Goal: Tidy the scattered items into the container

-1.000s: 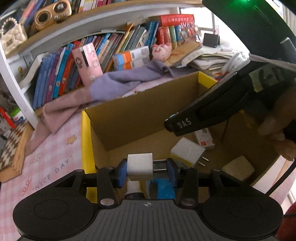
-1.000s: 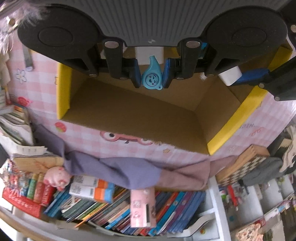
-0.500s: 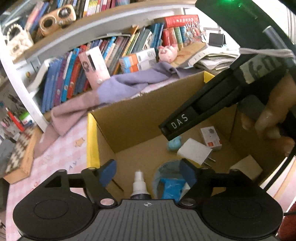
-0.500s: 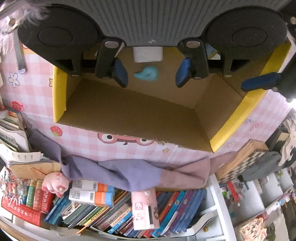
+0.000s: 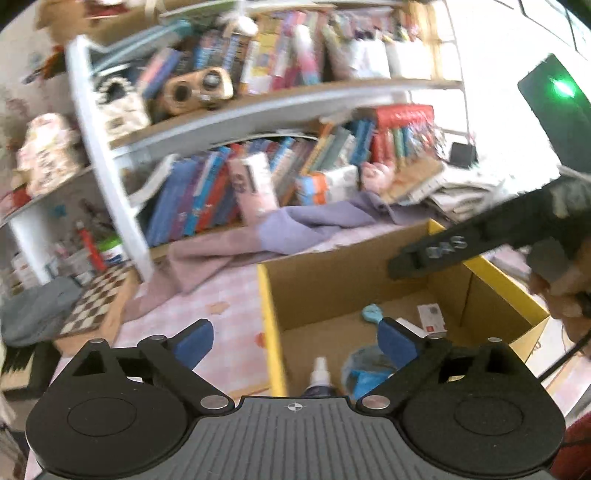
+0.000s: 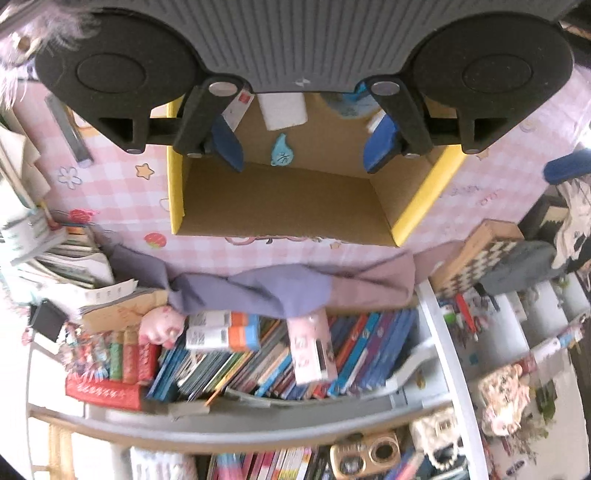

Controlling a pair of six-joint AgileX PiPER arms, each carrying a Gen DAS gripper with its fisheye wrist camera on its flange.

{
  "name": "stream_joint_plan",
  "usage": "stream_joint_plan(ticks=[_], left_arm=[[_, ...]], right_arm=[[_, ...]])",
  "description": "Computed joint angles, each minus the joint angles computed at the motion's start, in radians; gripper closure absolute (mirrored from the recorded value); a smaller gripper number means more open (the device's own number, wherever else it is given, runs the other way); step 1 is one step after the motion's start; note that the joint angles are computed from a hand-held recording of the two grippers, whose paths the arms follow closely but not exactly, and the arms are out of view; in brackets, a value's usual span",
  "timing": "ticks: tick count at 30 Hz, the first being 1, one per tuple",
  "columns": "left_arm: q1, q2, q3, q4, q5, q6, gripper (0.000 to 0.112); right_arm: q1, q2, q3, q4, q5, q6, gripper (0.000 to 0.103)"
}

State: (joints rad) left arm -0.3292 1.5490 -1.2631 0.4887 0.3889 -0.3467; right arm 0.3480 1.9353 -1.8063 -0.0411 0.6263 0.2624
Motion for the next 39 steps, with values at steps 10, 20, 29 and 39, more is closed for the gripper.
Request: stream_joint_plan(ticks=[10, 20, 29, 39], left_arm=[[0.013, -0.239, 0.263, 0.447, 0.088, -0.513, 0.012], [0.137, -0.513, 0.475, 0.097, 0.046, -0.134, 0.011], [0.326, -0.733, 0.595, -0.441, 0.099, 0.453, 0.011], [0.408, -0.809, 0.613, -0.580, 0.192, 0.650, 0.011]], right_arm=[[0.236, -0.237, 0.351, -0.606, -0.076, 0.651, 0.027], [0.582, -0.326, 0.527, -0.993, 0.212, 1.182, 0.015], [0.830, -0.368, 0.617, -0.953, 0.432, 1.350, 0.012], [0.930, -0.375, 0.618, -0.956, 0.529, 1.405, 0.004]])
